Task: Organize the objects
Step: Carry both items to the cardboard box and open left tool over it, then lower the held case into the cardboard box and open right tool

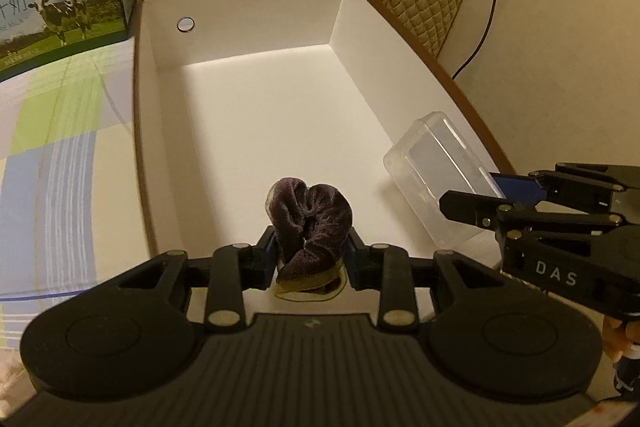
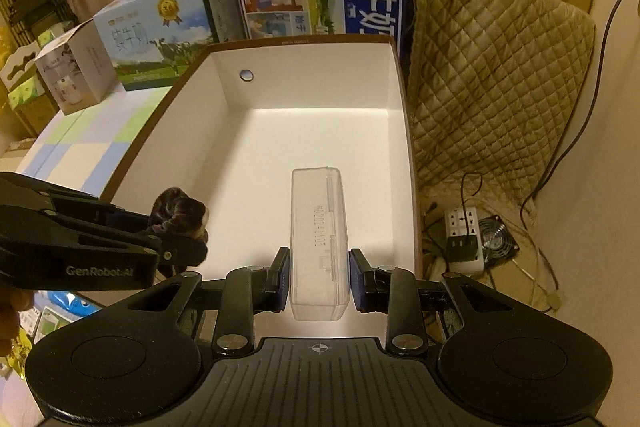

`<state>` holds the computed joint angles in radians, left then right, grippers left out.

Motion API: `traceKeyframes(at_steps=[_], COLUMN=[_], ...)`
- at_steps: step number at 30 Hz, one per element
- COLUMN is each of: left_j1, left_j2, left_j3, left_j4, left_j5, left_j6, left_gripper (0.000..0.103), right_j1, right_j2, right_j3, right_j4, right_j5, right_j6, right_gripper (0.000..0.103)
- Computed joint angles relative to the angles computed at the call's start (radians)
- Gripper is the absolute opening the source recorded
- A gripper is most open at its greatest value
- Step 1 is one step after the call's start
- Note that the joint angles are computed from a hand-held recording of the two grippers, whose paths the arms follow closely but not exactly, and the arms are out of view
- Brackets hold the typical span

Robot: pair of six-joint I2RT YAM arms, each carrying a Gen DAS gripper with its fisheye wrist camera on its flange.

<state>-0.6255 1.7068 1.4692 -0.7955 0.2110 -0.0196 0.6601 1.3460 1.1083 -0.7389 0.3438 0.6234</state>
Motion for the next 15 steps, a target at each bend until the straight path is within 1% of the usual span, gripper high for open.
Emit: traceKeyframes(at_steps=[2,4,9,11,13,15], left_j1=[-0.006,-0.013,-0.021,-0.02,-0.019,-0.016], left_j2=[0.013,0.025,0.044,0.048,0.052,0.053], left_j3=[0.005,0.01,0.016,0.019,0.024,0.028], left_j4=[0.008,0.016,0.022,0.024,0.024,0.024], left_j5=[-0.001,-0.011,-0.011,-0.013,-0.014,-0.016], left_j6=[-0.005,-0.004,-0.004,0.005,0.009,0.008], left_gripper=[0.03,0.034,0.049,0.052,0.058,0.059], right_j1=[-0.014,-0.029,-0.045,-0.051,-0.057,-0.063], right_j2=[0.001,0.001,-0.001,0.001,0.008,0.013], right_j3=[-0.005,-0.012,-0.026,-0.028,-0.026,-0.026], right_j4=[0.007,0.016,0.03,0.034,0.039,0.046], right_j5=[-0.01,-0.022,-0.038,-0.046,-0.051,-0.059], right_j6=[-0.009,-0.015,-0.023,-0.029,-0.037,-0.046], right_gripper=[0.027,0.027,0.027,0.027,0.027,0.027])
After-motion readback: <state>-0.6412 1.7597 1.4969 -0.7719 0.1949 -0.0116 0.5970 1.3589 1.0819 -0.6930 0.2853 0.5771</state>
